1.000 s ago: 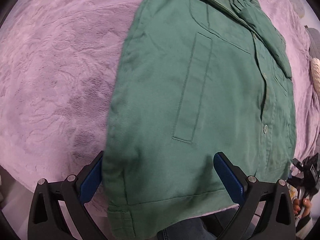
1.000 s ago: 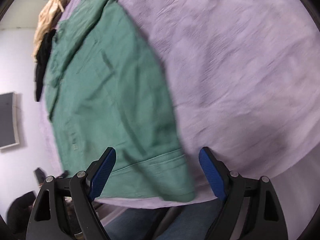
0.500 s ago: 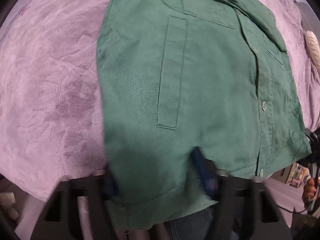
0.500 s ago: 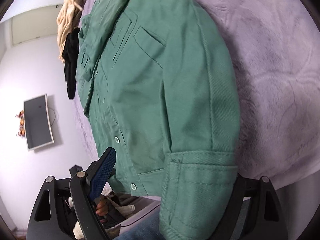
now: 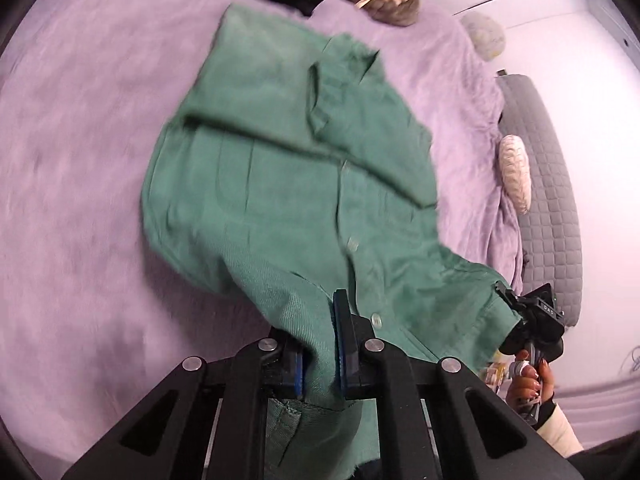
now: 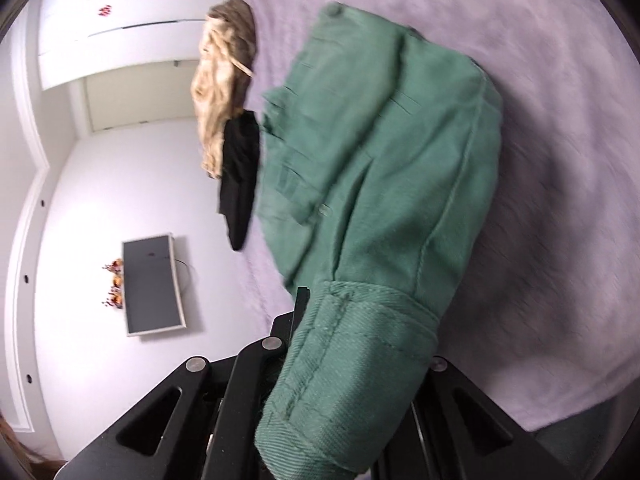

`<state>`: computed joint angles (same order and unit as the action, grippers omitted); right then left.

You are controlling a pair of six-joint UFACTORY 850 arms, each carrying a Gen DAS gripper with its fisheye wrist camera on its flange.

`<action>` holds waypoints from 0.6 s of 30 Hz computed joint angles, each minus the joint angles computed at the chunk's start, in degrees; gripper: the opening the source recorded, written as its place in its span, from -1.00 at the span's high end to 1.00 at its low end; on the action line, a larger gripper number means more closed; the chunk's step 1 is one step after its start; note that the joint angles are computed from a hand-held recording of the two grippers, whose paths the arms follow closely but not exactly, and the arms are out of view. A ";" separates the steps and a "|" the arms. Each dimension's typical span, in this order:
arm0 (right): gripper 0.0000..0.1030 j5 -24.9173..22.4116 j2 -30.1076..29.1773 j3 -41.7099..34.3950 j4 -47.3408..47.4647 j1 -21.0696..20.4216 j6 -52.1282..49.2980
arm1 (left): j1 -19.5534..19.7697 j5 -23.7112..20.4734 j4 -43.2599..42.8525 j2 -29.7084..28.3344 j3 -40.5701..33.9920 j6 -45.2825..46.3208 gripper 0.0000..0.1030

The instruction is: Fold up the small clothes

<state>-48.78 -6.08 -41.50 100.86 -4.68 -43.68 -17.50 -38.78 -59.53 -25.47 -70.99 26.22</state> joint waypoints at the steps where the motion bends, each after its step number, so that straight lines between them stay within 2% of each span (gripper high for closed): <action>1: 0.87 0.10 -0.73 -1.68 0.34 0.15 -0.30 | 0.29 -0.10 0.13 -0.73 -2.04 0.10 0.75; 6: 0.87 -0.72 -8.27 -13.98 -2.15 -0.65 0.19 | 1.71 1.06 0.24 -6.87 -14.46 -0.35 0.75; 10: 0.87 -1.10 -19.67 -29.70 -10.54 -0.88 7.64 | 1.64 5.71 8.33 -13.48 -25.27 -11.05 0.75; 13: 0.87 -1.39 -30.02 -42.44 -16.90 -1.43 16.95 | 1.67 6.89 18.85 -20.66 -35.18 -25.16 0.75; 15: 0.87 -0.88 -36.63 -50.28 -21.02 -1.47 22.98 | 1.54 5.52 27.13 -26.82 -43.26 -34.02 0.75; 18: 0.82 -1.40 -45.73 -60.57 -28.10 -0.77 29.91 | 0.54 -1.23 39.68 -36.66 -56.48 -45.06 0.74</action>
<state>-50.18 -51.81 -102.07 72.76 -5.45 -13.77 -16.96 -40.02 -19.85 -62.12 -127.47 -18.83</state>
